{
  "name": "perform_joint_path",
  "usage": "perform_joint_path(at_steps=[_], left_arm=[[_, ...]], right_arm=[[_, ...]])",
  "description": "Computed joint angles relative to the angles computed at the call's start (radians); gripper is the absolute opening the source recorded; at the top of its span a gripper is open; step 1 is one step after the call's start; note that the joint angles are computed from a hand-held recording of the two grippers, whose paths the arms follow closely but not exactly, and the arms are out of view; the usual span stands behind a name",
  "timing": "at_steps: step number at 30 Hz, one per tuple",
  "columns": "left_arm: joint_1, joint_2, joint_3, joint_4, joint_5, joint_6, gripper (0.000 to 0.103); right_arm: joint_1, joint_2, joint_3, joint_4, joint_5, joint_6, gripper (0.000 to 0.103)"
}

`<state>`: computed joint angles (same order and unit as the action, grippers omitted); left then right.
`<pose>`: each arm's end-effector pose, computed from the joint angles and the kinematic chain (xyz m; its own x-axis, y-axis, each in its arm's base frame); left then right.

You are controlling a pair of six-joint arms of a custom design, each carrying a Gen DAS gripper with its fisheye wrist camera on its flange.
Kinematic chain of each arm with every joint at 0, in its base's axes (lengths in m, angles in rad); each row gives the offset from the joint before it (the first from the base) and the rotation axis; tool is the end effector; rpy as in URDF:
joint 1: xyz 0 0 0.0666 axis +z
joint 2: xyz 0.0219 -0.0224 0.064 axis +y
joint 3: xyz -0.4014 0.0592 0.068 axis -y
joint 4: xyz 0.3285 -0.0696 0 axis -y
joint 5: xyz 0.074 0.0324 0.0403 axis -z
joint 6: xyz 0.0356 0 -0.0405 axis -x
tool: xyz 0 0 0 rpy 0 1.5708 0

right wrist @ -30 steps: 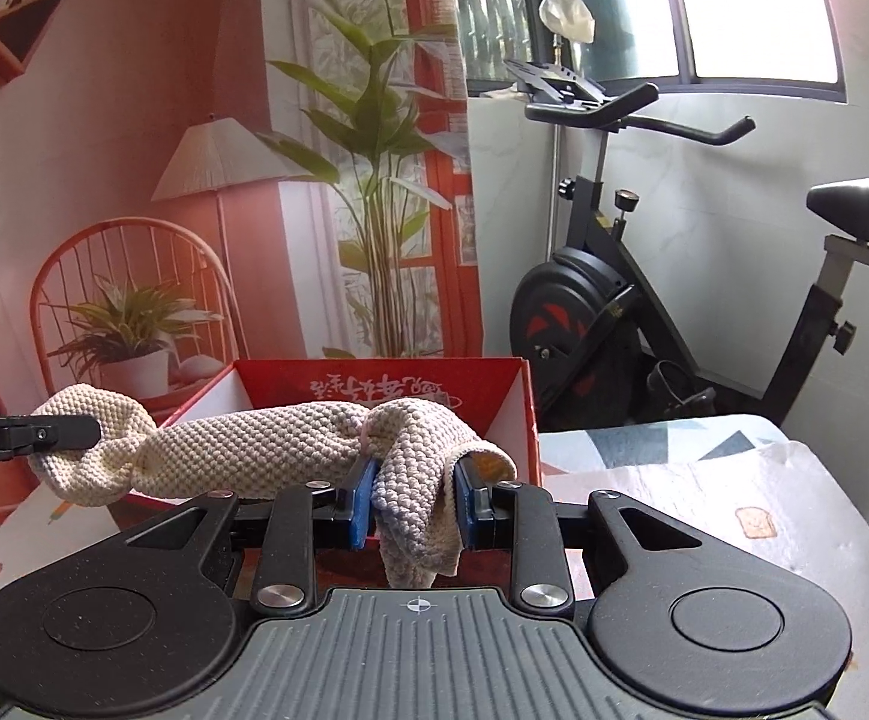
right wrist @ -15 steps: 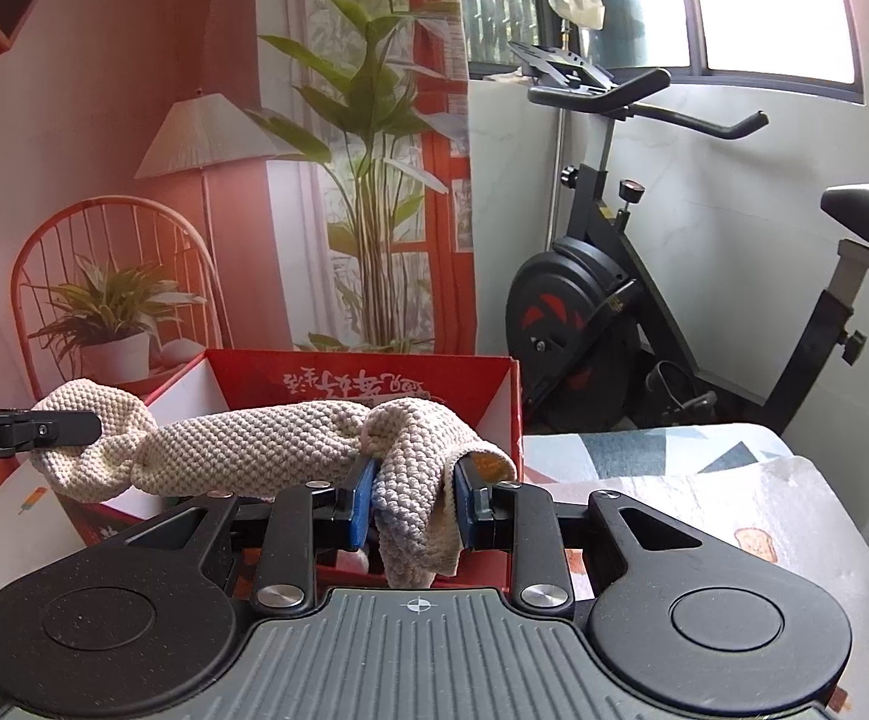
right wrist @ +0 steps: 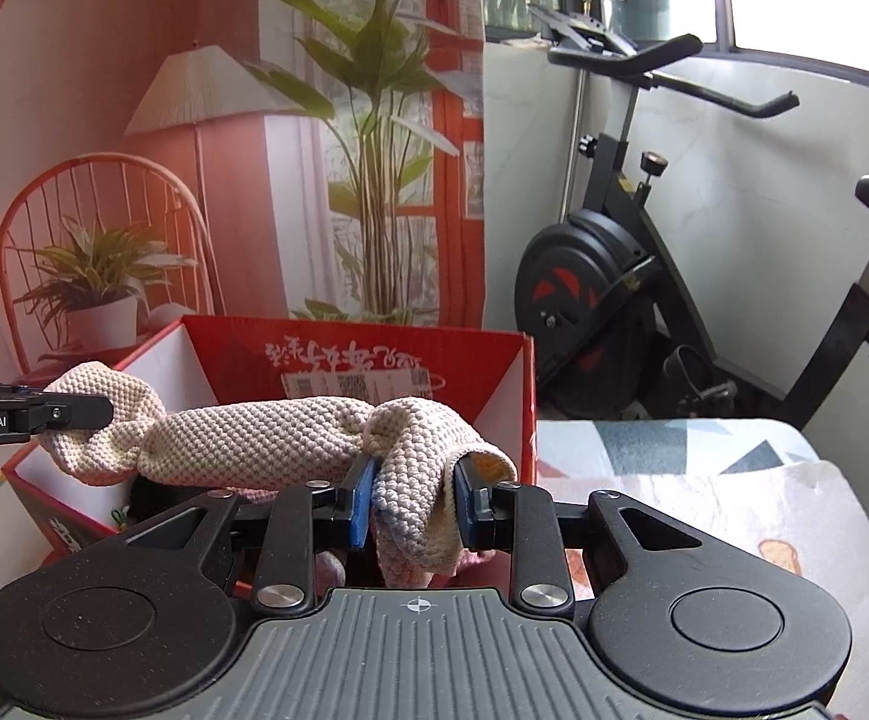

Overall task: Organize soft objects
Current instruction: 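Lift the cream towel with both grippers over the red box, then open both grippers to drop the cream towel into the box, then move both tools down to the black eye mask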

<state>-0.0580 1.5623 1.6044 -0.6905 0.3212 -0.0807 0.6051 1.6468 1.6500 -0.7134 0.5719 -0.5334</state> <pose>0.4990 -0.0406 0.4811 -0.5763 0.1101 -0.8098 0.3538 0.9268 -0.1258 0.4449 0.2838 0.4588 -0.5333 0.1510 -0.8323 0.1514 0.9851 0.0817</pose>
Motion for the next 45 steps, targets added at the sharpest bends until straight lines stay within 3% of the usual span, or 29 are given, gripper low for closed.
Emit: perform_joint_path(at_steps=[2, 4, 8, 11, 13, 15, 19, 24, 37, 45], left_arm=[[0.005, 0.006, 0.006, -0.015, 0.014, -0.027, 0.024], [0.012, 0.004, 0.000, -0.007, 0.024, -0.039, 0.049], [0.014, -0.010, -0.012, 0.017, 0.026, -0.050, 0.062], [0.008, -0.028, -0.020, 0.021, 0.017, -0.058, 0.070], [0.010, -0.041, -0.027, 0.018, 0.025, -0.058, 0.076], [0.012, -0.053, -0.031, 0.010, 0.027, -0.057, 0.082], [0.019, -0.091, -0.056, 0.002, 0.037, -0.043, 0.087], [0.032, -0.155, -0.110, 0.003, 0.052, -0.041, 0.096], [0.088, -0.313, -0.265, -0.017, 0.063, -0.028, 0.100], [0.139, -0.407, -0.390, -0.020, 0.086, -0.106, 0.100]], right_arm=[[-0.004, 0.004, -0.003, -0.001, -0.014, -0.001, 0.025], [-0.007, 0.006, -0.008, 0.002, -0.025, -0.007, 0.025], [-0.003, 0.021, 0.011, -0.009, -0.057, -0.002, 0.026], [0.010, 0.042, 0.041, -0.037, -0.060, 0.021, 0.033], [0.016, 0.056, 0.066, -0.071, -0.064, 0.017, 0.052], [0.031, 0.065, 0.089, -0.111, -0.023, 0.010, 0.062], [0.066, 0.048, 0.095, -0.142, 0.049, -0.016, 0.087], [0.116, 0.016, 0.082, -0.179, 0.104, -0.050, 0.103], [0.253, -0.070, -0.022, -0.179, 0.197, -0.209, 0.103], [0.332, -0.105, -0.123, -0.141, 0.238, -0.287, 0.103]])
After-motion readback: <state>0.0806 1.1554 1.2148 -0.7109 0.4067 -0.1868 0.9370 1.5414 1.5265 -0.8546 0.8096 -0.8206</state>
